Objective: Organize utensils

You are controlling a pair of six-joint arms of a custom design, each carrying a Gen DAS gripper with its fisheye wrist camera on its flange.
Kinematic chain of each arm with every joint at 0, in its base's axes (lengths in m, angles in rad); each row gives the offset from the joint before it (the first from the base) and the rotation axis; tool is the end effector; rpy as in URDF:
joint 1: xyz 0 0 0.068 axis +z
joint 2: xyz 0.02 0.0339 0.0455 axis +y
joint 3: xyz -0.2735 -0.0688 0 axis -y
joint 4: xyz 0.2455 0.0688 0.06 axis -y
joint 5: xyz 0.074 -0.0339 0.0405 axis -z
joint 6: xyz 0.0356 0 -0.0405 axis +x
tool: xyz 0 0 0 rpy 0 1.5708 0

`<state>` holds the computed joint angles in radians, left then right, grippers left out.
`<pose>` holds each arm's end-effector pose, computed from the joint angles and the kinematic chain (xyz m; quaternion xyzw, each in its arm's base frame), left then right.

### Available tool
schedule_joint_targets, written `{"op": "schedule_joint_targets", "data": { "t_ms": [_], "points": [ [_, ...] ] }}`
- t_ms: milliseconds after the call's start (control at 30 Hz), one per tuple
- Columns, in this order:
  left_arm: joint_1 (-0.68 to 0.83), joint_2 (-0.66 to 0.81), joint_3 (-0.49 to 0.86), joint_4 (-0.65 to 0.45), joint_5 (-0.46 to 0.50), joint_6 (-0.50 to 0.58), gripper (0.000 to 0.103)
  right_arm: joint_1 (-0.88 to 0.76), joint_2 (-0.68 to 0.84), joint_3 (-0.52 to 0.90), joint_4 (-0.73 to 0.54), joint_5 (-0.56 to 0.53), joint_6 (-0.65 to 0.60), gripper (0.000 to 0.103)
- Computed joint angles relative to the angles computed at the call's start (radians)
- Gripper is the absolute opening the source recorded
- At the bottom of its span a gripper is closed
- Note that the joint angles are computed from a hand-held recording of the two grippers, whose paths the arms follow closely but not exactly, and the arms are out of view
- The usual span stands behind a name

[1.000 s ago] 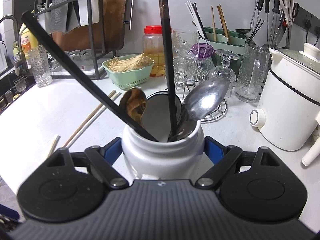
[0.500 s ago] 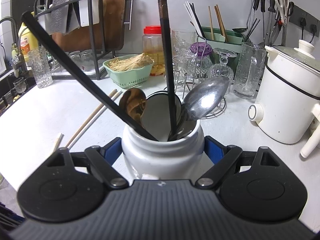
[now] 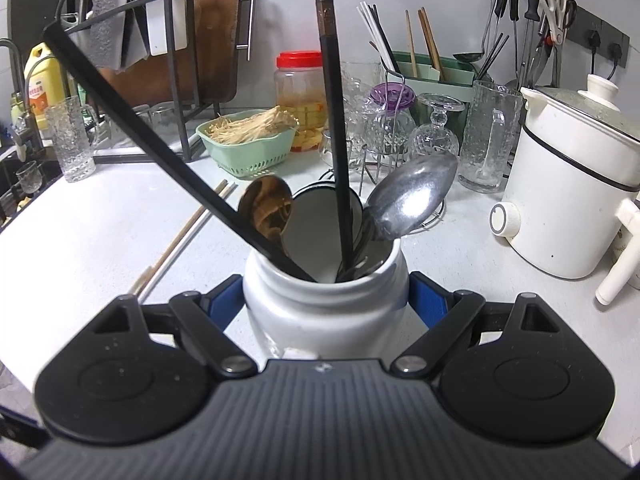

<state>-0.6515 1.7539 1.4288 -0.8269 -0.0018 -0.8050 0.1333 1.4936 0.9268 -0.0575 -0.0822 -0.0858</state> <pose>0.2912 -0.2220 0.2607 -0.0752 0.9753 -0.1377 0.1557 0.3238 0.0464 0.2410 -0.1158 0.8820 0.0474 0.4544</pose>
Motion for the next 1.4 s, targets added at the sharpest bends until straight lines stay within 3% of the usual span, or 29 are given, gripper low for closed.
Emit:
{"op": "schedule_joint_targets", "data": {
  "t_ms": [900, 1167, 1400],
  "points": [
    [0.066, -0.037, 0.222, -0.159, -0.050, 0.122, 0.005, -0.010, -0.014, -0.034, 0.036, -0.033, -0.024, 0.090],
    [0.120, 0.080, 0.485, -0.323, -0.064, 0.290, 0.005, -0.010, -0.013, -0.033, 0.036, -0.037, -0.028, 0.090],
    [0.125, 0.273, 0.883, -0.528, -0.084, 0.409, 0.005, -0.018, -0.013, -0.042, 0.049, -0.053, -0.033, 0.090]
  ]
}}
